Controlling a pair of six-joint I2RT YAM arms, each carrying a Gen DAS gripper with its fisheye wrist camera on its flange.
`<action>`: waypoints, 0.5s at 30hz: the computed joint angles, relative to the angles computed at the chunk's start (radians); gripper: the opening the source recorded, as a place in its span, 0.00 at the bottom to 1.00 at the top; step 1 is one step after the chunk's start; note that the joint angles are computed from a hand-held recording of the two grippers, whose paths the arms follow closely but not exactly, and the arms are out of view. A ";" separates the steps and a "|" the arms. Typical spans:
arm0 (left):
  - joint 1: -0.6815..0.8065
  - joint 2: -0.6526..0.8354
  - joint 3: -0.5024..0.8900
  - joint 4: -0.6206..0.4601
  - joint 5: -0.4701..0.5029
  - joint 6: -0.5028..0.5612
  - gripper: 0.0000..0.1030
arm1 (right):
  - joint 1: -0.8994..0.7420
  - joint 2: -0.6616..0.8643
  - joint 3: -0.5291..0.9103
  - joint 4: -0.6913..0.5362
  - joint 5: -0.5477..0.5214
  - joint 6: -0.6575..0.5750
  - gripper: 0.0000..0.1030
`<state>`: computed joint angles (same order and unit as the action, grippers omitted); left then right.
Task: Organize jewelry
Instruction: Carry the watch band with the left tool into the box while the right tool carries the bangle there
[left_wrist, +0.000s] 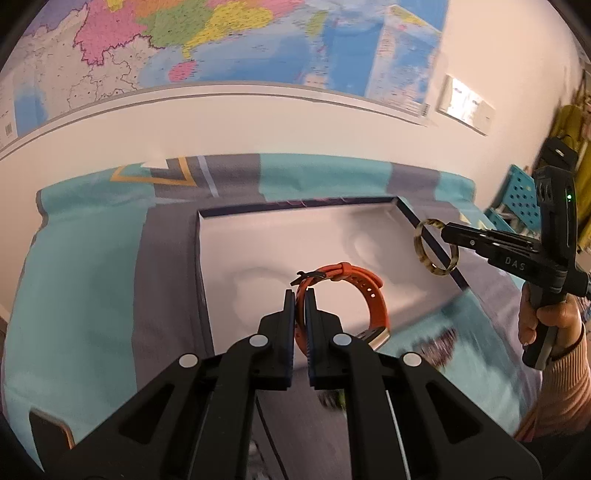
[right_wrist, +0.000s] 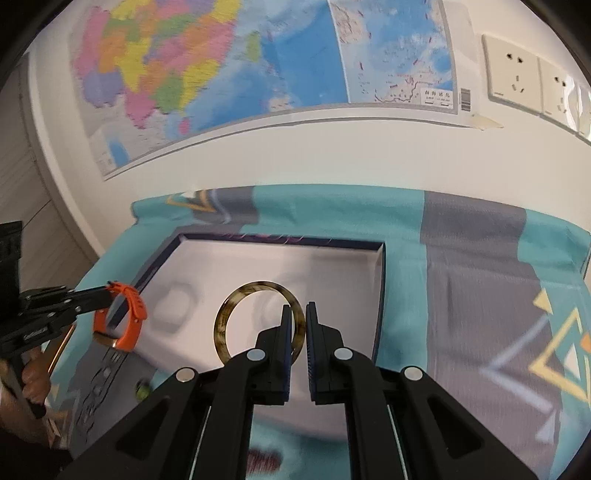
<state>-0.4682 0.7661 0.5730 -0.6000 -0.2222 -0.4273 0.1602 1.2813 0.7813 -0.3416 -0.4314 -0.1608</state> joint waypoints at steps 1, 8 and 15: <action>0.030 0.030 0.008 0.024 0.016 0.017 0.05 | 0.013 0.034 0.019 0.012 0.011 0.012 0.06; 0.186 0.289 0.079 0.185 0.127 0.105 0.05 | 0.102 0.264 0.165 0.054 0.100 0.072 0.06; 0.233 0.531 0.169 0.273 0.164 0.132 0.06 | 0.127 0.413 0.286 0.026 0.129 0.108 0.06</action>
